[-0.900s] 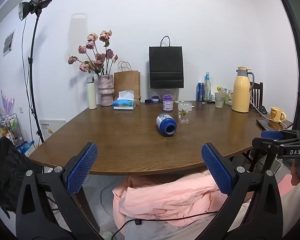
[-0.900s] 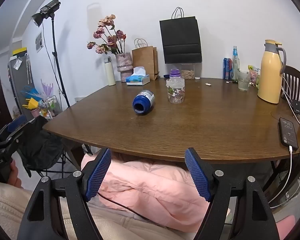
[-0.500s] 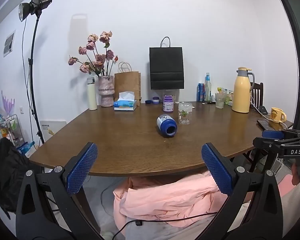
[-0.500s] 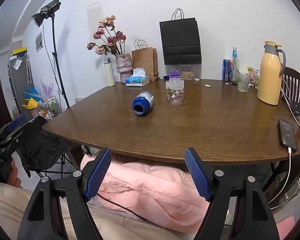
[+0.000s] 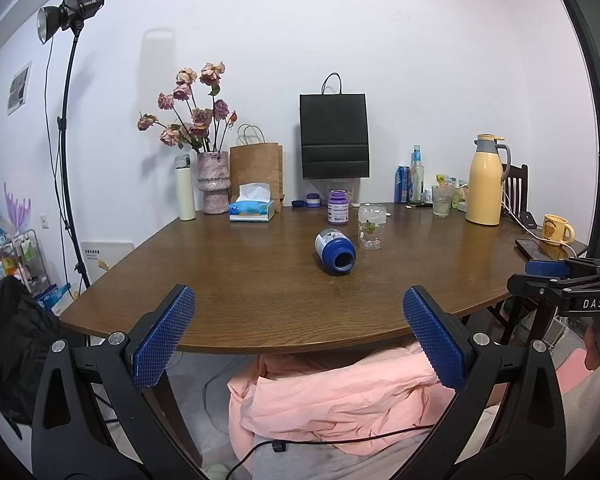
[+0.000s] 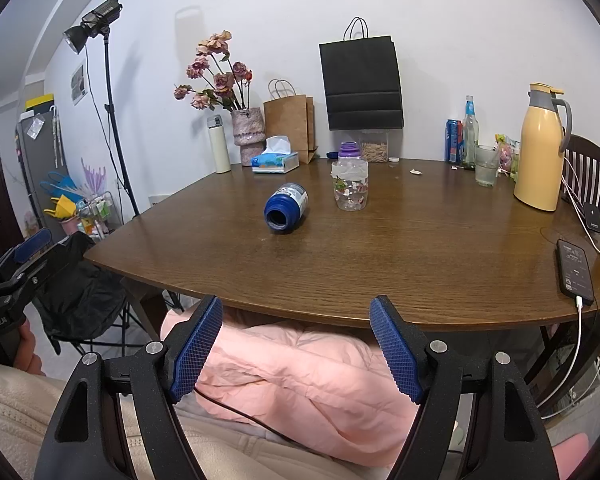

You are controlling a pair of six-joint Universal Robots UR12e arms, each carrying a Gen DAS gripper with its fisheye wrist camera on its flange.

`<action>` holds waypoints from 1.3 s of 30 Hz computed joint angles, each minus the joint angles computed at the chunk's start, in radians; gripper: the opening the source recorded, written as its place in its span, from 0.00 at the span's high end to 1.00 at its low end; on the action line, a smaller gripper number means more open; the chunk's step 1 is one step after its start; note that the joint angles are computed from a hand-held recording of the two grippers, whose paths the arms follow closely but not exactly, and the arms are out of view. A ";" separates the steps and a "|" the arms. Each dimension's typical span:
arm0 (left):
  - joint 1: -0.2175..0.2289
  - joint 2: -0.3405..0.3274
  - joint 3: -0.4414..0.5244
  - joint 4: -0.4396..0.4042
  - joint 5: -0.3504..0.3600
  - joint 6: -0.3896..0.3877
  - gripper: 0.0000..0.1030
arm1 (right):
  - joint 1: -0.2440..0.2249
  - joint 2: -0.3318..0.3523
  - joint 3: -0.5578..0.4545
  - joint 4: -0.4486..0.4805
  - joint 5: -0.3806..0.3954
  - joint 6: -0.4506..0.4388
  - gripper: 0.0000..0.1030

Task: Flip cup upright

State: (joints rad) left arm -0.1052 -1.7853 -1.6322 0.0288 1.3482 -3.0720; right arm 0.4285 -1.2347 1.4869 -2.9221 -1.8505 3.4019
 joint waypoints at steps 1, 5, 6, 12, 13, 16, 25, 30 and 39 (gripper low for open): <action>0.000 0.000 0.000 0.000 0.000 0.001 0.00 | 0.000 0.000 0.000 0.000 0.000 0.000 0.21; 0.000 0.000 0.000 0.001 0.000 0.001 0.00 | 0.000 0.001 -0.001 0.001 0.001 0.001 0.21; 0.000 0.000 0.000 0.002 0.001 0.001 0.00 | 0.000 0.001 -0.002 0.001 0.000 0.001 0.21; 0.003 -0.004 0.004 -0.001 -0.001 0.000 0.00 | 0.000 0.000 0.000 0.001 0.001 0.003 0.21; 0.003 -0.004 0.004 -0.001 -0.001 0.000 0.00 | 0.000 0.000 0.000 0.001 0.001 0.003 0.21; 0.003 -0.005 0.004 -0.001 -0.001 0.001 0.00 | -0.001 0.000 -0.001 0.002 0.001 0.002 0.21; 0.001 -0.001 -0.005 0.011 0.004 -0.001 0.00 | -0.001 -0.001 0.001 0.001 0.002 0.003 0.21; 0.001 -0.001 -0.005 0.011 0.005 -0.001 0.00 | -0.001 0.000 0.000 0.002 0.002 0.003 0.21; 0.000 -0.002 -0.006 0.012 0.006 -0.001 0.00 | -0.001 0.000 0.000 0.002 0.003 0.004 0.21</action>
